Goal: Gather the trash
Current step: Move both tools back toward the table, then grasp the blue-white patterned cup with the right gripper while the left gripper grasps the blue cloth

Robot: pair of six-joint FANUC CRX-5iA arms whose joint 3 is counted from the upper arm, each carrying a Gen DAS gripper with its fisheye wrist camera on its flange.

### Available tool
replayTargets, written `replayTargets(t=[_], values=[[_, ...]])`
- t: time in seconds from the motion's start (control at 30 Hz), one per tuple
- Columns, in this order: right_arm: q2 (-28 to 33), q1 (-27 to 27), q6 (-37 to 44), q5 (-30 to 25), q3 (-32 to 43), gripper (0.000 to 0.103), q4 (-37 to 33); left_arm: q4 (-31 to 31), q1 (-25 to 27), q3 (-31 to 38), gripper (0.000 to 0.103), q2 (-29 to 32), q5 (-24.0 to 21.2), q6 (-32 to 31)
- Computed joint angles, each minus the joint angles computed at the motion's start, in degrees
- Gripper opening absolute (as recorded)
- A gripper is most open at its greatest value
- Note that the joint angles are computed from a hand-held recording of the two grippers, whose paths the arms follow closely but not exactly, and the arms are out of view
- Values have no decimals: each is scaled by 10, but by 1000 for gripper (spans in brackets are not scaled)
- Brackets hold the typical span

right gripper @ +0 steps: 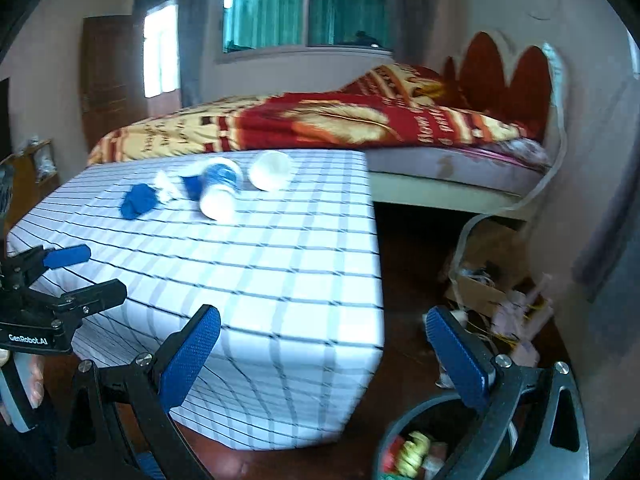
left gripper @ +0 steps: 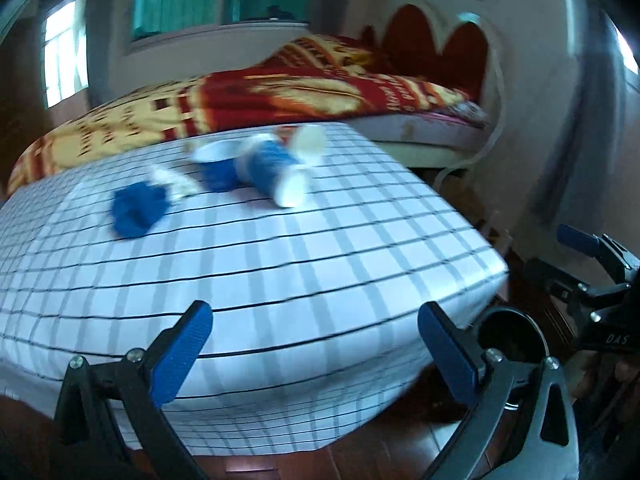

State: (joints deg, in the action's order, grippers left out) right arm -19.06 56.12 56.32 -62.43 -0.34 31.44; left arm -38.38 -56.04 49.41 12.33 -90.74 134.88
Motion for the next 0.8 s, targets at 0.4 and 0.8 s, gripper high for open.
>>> replayTargets(t=[0.4, 0.8], values=[[161, 10, 104, -16, 169, 103, -81, -20, 72, -106, 102, -89, -27, 36], [358, -32, 190, -72, 400, 103, -137, 33, 184, -127, 102, -88, 42, -12]])
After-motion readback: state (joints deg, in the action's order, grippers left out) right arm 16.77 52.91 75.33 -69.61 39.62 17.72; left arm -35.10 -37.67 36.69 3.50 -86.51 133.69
